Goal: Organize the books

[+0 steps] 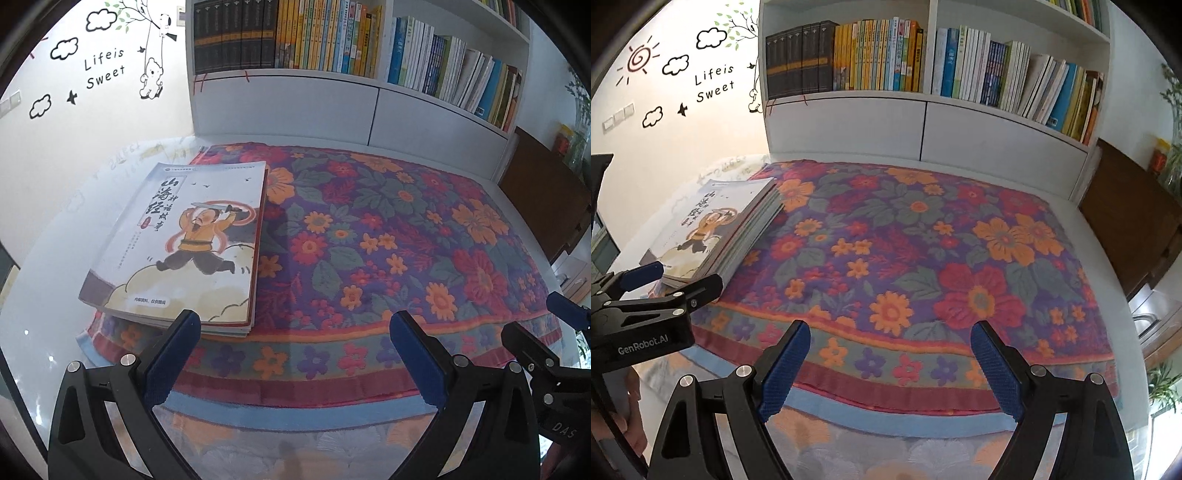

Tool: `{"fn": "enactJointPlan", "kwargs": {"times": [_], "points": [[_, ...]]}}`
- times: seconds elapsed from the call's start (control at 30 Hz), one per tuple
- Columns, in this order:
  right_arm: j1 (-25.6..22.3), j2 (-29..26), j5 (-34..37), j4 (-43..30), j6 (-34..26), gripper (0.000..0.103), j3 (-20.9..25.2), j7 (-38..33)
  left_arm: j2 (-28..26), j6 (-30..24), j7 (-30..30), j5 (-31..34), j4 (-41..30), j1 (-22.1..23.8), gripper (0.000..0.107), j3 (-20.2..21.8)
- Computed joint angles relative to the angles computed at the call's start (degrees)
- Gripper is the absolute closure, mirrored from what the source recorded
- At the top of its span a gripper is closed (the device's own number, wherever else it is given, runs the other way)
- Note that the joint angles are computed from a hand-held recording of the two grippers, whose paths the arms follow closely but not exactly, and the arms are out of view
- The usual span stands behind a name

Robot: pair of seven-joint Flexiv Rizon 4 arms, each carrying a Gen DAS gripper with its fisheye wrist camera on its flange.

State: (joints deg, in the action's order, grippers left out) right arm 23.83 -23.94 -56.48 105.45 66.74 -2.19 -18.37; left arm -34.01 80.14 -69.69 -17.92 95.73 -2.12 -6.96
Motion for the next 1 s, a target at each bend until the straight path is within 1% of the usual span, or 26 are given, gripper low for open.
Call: {"fn": "enactJointPlan", "kwargs": {"times": [0.13,0.23,0.47,0.63,1.0], "points": [[0.75,-0.51,-0.11,-0.60,-1.97,0.016,0.09,-0.04,-0.12,-0.17,0.31,-0.24,-0.01,0.52,0.004,-0.35],[0.65,-0.84,0.69,-0.75,-1.95,0.016,0.47,-0.51,-0.02,0.19,0.80,-0.63,0.23,1.11,0.004,-0.96],[0.90,-0.93,0.92,-0.68,-2.07,0.016,0.31,0.01,0.17,0.39,0.94,-0.94,0.56,1.23,0.004,-0.93],[0.87,-0.92,0.86,-0.49,-1.72,0.016,0.28,0.33,0.42,0.45,1.78,-1.71,1.15,1.91,0.004,-1.99],[0.99,-0.56,0.74,-0.20,-2.22,0.016,0.44,0.79,0.45,0.66,2.00,-2.07,1.34,1.56,0.004,-1.79]]}}
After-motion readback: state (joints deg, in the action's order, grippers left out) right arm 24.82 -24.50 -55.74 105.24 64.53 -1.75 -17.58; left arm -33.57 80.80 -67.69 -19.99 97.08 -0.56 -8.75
